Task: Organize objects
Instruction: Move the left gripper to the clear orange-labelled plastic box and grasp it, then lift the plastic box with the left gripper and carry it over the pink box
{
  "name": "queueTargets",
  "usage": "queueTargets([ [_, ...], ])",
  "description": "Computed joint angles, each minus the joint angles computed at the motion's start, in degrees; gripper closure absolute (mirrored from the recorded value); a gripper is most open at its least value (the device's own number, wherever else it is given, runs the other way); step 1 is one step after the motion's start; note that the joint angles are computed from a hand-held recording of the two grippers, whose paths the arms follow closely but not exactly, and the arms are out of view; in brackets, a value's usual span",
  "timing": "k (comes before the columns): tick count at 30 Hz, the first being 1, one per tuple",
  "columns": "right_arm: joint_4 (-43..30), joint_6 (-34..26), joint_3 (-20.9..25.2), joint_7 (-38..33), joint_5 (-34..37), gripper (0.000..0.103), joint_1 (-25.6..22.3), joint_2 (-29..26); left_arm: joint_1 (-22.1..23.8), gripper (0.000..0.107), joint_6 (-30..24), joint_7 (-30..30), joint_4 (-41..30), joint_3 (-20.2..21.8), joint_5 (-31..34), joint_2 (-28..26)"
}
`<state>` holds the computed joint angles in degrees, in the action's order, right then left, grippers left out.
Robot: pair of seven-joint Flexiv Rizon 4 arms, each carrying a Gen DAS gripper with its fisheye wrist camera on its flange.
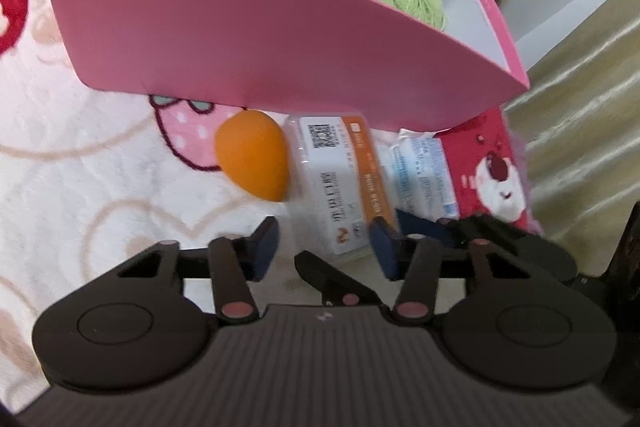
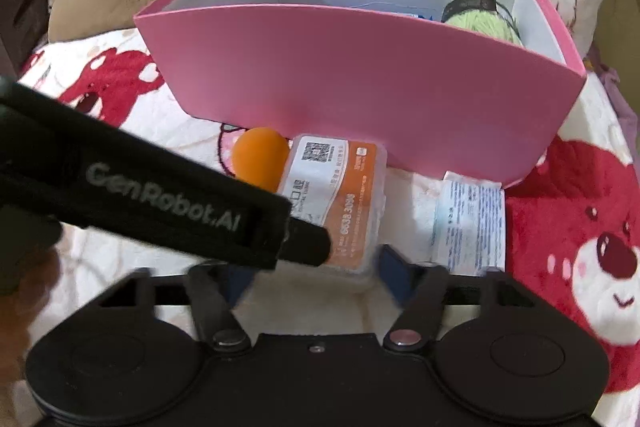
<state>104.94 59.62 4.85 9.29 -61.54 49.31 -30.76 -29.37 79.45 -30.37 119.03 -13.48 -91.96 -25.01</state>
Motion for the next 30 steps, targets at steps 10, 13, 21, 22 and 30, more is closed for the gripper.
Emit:
queueTargets([
  [10, 0.4, -2.7, 4.4, -4.4, 11.0, 0.036, 0.4, 1.6, 2.0, 0.066, -7.1, -6.1, 4.3, 0.2, 4.8, 3.0],
  [13, 1.1, -1.9, 3.4, -2.5, 10.8, 0.035, 1.2, 1.7, 1.7, 0.058, -5.0, -5.6, 3.8, -0.3, 2.7, 2.2],
  [21, 3.6, 2.9, 0.2, 7.9, 7.4, 0.024, 1.3, 1.6, -1.2, 0.063, -2.9, 2.5, 1.3, 0.3, -4.2, 0.6],
  [22, 3.7, 3.0, 0.2, 8.7, 6.8, 0.027, 1.4, 1.7, -1.6, 0.064, -2.5, 3.2, 1.3, 0.6, -4.5, 0.7],
  [30, 2.2, 0.0, 3.4, 4.6, 11.6, 0.037, 0.1, 2.9, -1.6, 0.067, -4.5, 4.4, 3.7, 1.4, -1.8, 3.7],
])
